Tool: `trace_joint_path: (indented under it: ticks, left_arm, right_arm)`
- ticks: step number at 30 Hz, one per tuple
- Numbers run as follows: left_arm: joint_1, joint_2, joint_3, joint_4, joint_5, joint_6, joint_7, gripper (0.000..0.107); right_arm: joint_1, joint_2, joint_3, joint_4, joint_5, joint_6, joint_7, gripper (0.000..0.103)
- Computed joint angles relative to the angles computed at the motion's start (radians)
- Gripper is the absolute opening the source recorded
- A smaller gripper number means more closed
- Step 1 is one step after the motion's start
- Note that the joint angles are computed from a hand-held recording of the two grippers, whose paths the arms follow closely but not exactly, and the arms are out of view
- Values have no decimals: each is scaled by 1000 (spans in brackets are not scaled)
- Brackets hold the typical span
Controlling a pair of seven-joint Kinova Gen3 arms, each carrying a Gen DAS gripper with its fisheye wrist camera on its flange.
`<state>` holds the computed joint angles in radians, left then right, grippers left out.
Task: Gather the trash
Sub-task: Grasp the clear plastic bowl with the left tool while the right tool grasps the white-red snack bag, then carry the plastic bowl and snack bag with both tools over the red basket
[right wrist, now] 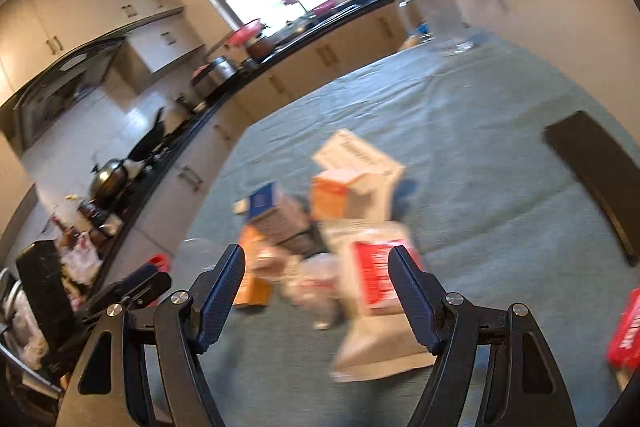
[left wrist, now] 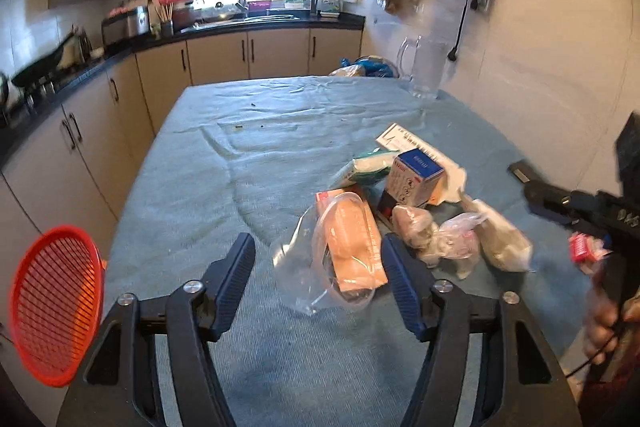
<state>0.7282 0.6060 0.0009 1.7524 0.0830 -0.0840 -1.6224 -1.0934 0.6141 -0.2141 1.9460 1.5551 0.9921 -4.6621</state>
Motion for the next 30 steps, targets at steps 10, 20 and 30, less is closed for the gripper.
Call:
trace_joint_path:
  ticks: [10, 20, 30]
  left_arm:
    - [89, 80, -111, -95, -19, 92, 72, 10]
    - [-73, 28, 46, 54, -27, -94, 55, 10]
    - [-200, 8, 162, 139, -47, -200, 51, 10]
  right_arm:
    - [8, 1, -20, 42, -61, -12, 13, 79]
    - [41, 41, 24, 5, -62, -173, 69, 80]
    - [-37, 34, 38, -12, -133, -49, 67, 52]
